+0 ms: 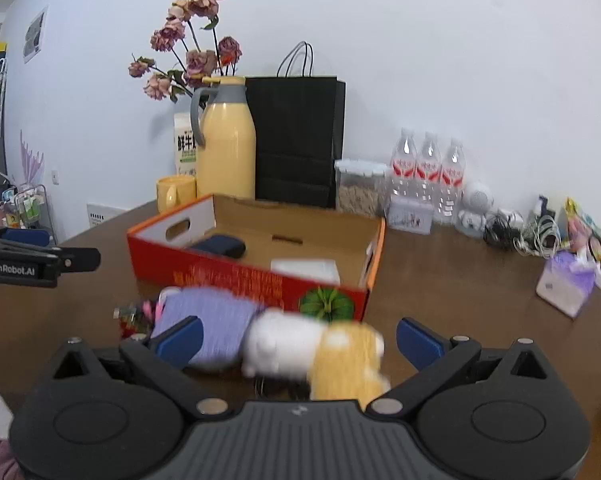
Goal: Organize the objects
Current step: 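Grasp the beige block with the left tool while the right tool grasps the plush toy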
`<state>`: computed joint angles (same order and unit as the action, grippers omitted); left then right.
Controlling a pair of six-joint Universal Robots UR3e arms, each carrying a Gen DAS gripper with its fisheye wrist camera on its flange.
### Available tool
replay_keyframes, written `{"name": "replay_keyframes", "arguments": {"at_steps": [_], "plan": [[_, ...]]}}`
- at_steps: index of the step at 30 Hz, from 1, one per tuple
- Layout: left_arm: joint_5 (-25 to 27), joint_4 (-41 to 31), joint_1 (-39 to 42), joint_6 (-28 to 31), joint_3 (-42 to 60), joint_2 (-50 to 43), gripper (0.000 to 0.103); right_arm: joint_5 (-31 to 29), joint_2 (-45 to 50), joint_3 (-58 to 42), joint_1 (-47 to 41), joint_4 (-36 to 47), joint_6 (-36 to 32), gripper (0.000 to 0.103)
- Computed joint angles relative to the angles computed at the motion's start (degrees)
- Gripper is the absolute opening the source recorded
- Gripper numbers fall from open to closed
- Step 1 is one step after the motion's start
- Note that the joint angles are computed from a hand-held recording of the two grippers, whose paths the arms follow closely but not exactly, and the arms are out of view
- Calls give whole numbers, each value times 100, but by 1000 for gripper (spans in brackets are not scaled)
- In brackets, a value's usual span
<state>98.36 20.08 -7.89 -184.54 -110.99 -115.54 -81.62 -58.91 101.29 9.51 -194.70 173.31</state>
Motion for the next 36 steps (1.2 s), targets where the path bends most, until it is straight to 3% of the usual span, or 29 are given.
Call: {"name": "replay_keyframes", "arguments": {"at_steps": [9,15,23,29,32,33,36], "plan": [[-142,487,192,-419,-1041,168,103,-64,131,1236,-184,-987,404,103],[-128,435,113,-347,-934,77,103,-196,351,975,-190,-876,389,103],[-11,226,61,-338,-764,-42,103,-336,874,-89,-187,-396,312,101],[-2,59,104,-344,-671,-82,103,-163,1254,-964,-293,242,310,82],[-13,-28,125,-321,-565,-149,103,36,1384,-1271,-368,569,318,66],[-2,-96,134,-314,-497,-183,103,164,1399,-1298,-403,615,314,52],[47,-309,149,-273,-230,-332,103,220,1424,-1253,-398,463,345,49]]}}
